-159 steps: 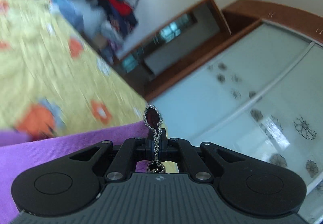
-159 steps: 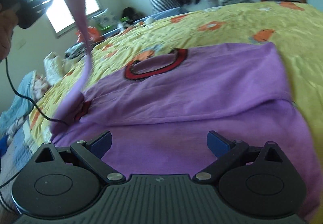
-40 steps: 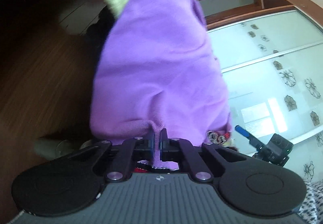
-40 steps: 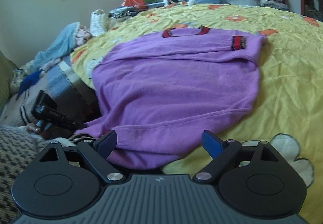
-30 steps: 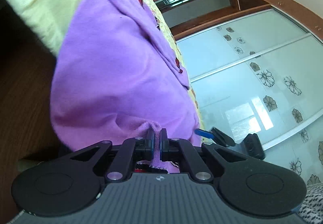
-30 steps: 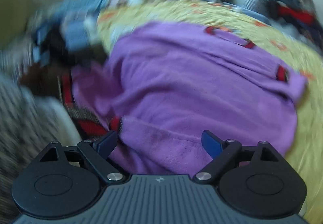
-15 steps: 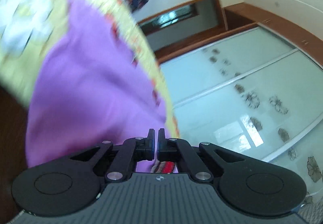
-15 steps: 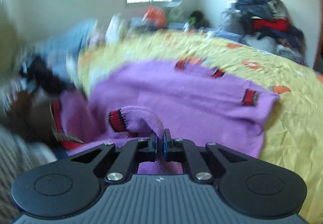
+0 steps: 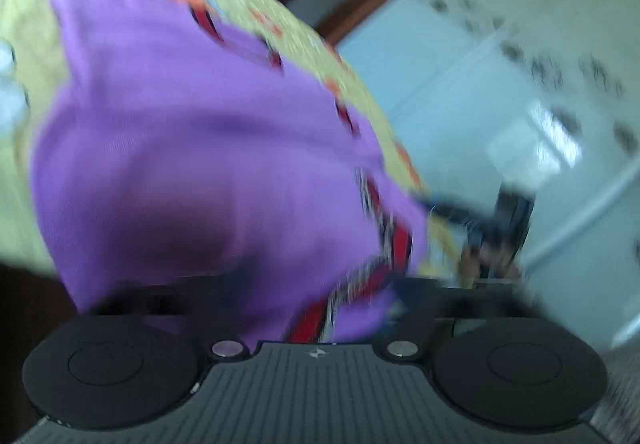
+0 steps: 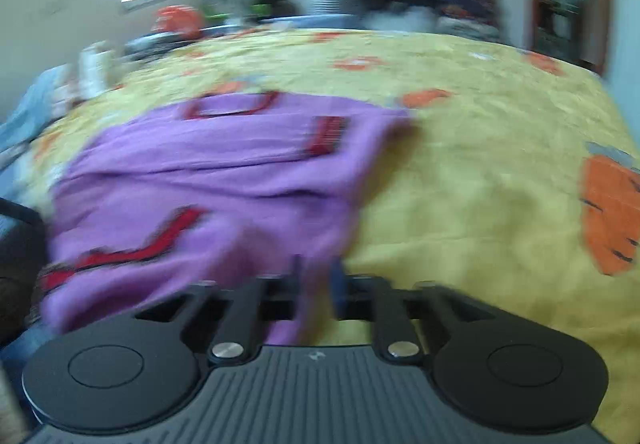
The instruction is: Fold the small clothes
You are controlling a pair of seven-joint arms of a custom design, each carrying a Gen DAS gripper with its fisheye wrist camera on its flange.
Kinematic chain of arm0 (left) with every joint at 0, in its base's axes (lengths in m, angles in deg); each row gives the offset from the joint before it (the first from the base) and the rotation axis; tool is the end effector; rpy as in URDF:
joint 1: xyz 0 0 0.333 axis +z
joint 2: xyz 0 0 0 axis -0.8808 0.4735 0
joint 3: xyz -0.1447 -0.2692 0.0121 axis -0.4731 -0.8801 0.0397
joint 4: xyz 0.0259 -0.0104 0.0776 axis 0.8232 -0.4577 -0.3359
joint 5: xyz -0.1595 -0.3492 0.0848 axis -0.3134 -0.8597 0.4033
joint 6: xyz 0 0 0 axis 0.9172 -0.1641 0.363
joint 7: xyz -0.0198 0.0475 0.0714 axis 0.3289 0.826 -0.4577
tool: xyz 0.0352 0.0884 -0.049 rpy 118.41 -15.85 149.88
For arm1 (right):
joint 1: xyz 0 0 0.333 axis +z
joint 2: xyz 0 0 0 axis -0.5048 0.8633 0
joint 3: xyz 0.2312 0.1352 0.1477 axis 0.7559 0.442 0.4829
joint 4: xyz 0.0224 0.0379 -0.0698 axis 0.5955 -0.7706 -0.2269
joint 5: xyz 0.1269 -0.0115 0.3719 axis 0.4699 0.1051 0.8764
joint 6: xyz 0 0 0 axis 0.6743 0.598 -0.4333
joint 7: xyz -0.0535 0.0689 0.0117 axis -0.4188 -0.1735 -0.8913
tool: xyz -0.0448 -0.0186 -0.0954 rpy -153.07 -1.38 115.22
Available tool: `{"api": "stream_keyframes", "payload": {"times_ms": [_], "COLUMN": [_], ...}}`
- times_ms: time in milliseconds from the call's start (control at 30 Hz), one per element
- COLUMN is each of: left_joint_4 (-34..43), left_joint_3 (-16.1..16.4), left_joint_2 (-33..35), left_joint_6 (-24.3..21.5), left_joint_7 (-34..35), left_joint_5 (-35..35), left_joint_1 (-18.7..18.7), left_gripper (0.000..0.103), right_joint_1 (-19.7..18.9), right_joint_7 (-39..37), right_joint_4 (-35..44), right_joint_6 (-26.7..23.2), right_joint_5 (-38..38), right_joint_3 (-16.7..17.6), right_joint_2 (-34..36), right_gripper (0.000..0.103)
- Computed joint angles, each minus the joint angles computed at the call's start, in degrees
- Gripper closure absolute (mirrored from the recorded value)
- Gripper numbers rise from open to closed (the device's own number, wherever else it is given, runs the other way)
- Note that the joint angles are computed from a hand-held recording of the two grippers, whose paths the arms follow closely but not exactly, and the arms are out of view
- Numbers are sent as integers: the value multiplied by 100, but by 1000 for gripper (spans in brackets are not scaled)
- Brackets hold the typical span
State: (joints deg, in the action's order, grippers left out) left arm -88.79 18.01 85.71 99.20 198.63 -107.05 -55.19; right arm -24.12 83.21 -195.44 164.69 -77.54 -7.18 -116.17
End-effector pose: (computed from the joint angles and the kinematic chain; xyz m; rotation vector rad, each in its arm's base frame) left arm 0.5433 -0.0407 0.5132 0.9952 -2.1658 1.3043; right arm 0.3192 0.0774 0.5544 -1.5998 1.6321 -0.6473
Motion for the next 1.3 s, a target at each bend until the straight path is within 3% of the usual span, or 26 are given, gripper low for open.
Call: {"api": "stream_keyframes", "payload": {"times_ms": [33, 133, 267, 367, 433, 500, 533, 600, 667, 700, 733, 767, 800, 900, 1000, 1167, 1300], "left_joint_4": [-324, -768, -1178, -1541, -1910, -1962, -1994, -2068, -1988, -1973, -2019, -2025, -2026, -1972, -1892, -1632, -1239], "left_joint_3": [-4, 39, 36, -174, -199, -128, -131, -53, 81, 142, 173, 207, 250, 401, 462, 533, 578], "left_joint_2": [-208, -427, -721, -1044, -1235, -1222, -1240, -1306, -1254, -1276, -1330, -1364, -1405, -1553, -1709, -1836, -1705], "left_joint_6": [151, 313, 621, 1445, 2121, 2305, 2501, 2787, 2739, 2695, 2747, 2752, 2736, 2508, 2528, 2685, 2856], "left_joint_7": [228, 271, 525, 539, 749, 610, 448, 425, 226, 211, 244, 282, 346, 500, 719, 654, 360], "left_joint_5": [43, 238, 446, 920, 845, 817, 866, 871, 911, 886, 863, 870, 849, 762, 685, 323, 129], "left_joint_1": [0, -45, -209, -491, -703, -859, -902, -982, -985, -978, -973, -969, -969, -964, -989, -1042, -1039], "left_gripper": [1, 0, 0, 1, 9, 49, 59, 92, 100, 100, 100, 100, 100, 100, 100, 100, 100], "right_joint_1": [169, 269, 539, 511, 629, 677, 640, 688, 723, 724, 711, 553, 302, 343, 182, 178, -189], "right_joint_7": [-203, -365, -600, -696, -817, -898, -901, -961, -942, -928, -898, -751, -536, -406, -200, 9, 131], "right_joint_4": [-33, 103, 298, 455, 427, 375, 369, 314, 269, 258, 262, 335, 436, 406, 297, 131, 265], "right_joint_6": [217, 448, 526, 468, 474, 518, 520, 601, 693, 719, 718, 577, 359, 376, 565, 1069, 1305], "right_joint_5": [-7, -44, 93, 64, 79, 92, 66, 60, 109, 121, 136, 117, 23, -14, -126, -61, -176], "right_joint_3": [-99, 10, -163, -54, -80, -58, 9, 26, 45, 60, 76, 197, 397, 313, 458, 393, 571], "right_joint_2": [44, 326, 605, 804, 760, 712, 709, 694, 694, 702, 728, 787, 848, 849, 640, 200, 155], "right_gripper": [0, 0, 0, 0, 0, 0, 0, 0, 1, 4, 24, 73, 93, 96, 97, 98, 98]}}
